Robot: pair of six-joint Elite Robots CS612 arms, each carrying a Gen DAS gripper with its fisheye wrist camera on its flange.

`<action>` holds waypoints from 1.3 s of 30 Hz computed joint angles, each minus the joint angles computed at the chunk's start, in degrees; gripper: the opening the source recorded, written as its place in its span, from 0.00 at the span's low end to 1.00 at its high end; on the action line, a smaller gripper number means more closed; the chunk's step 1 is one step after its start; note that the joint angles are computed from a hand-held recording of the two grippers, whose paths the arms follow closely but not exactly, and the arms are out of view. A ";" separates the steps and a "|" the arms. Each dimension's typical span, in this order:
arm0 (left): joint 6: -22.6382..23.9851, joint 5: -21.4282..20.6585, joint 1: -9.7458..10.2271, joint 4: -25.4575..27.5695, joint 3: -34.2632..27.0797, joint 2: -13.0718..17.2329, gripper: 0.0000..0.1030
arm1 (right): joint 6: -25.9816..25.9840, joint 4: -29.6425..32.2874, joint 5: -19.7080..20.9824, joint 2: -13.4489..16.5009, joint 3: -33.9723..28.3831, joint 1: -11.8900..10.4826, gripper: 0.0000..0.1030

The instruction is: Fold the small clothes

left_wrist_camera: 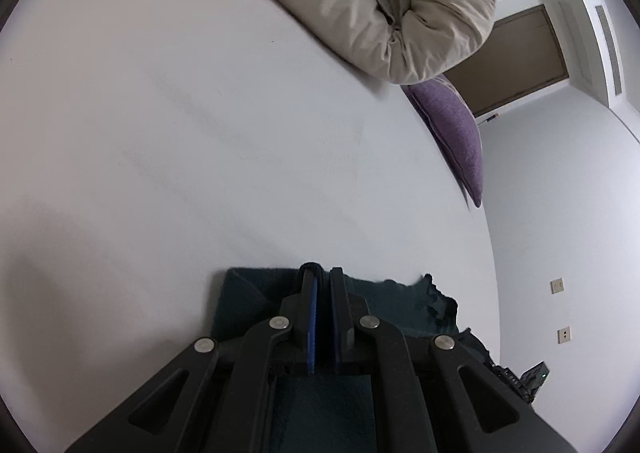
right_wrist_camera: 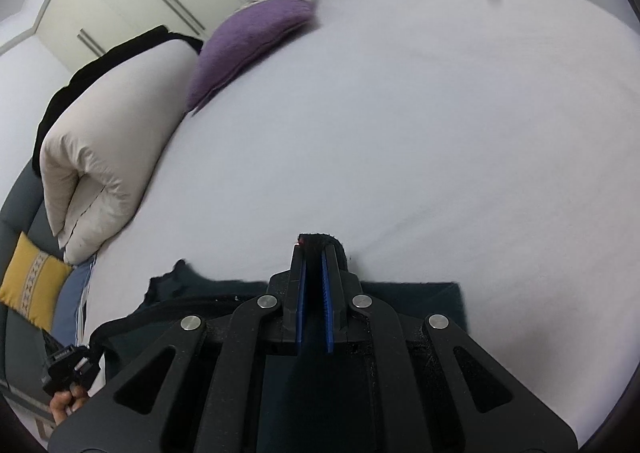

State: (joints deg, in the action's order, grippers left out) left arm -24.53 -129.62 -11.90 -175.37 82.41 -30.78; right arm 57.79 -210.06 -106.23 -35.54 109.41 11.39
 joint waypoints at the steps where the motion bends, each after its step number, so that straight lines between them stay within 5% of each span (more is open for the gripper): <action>1: 0.02 0.32 0.00 -0.12 -0.03 0.03 0.07 | 0.10 -0.06 -0.08 0.23 -0.11 -0.07 0.06; 8: -1.72 4.91 0.04 -0.60 0.13 -0.36 0.10 | 0.02 1.80 -3.32 0.53 -1.37 -0.07 0.06; 11: -1.86 5.90 0.36 -3.55 1.94 -1.42 0.30 | 0.65 4.63 -5.99 -0.15 -1.34 0.14 0.16; 16: 7.82 9.62 -0.47 -5.69 8.80 -6.13 0.49 | -1.60 7.41 -9.02 -1.96 -0.40 1.77 0.34; 20: 17.06 12.79 -1.28 -5.69 14.10 -8.85 0.58 | -6.34 9.40 -7.25 -3.06 0.05 2.96 0.60; 22: 19.93 14.65 -1.53 -6.66 16.53 -9.65 0.58 | -8.46 12.50 -8.22 -3.49 -0.25 3.86 0.60; 27: 21.17 11.85 -0.80 -9.24 18.55 -9.12 0.57 | -6.56 17.69 -5.22 -2.96 -0.74 3.41 0.55; 30: 21.12 9.97 -0.42 -9.00 18.07 -8.38 0.56 | -7.49 17.78 -6.37 -2.74 -1.38 4.10 0.30; 33: 20.21 9.68 -0.41 -10.25 17.32 -7.78 0.56 | -7.99 18.07 -8.35 -2.53 -2.25 4.65 0.23; 35: 20.26 10.07 -0.60 -10.77 17.16 -7.54 0.49 | -7.35 17.67 -9.53 -2.49 -2.03 5.08 0.13; 37: 20.58 9.86 -0.70 -9.69 17.09 -7.53 0.30 | -6.48 17.64 -10.59 -2.16 -2.30 5.26 0.11; 39: 20.06 10.13 -0.69 -10.39 17.27 -7.52 0.24 | -5.73 17.51 -11.44 -2.18 -2.09 5.63 0.07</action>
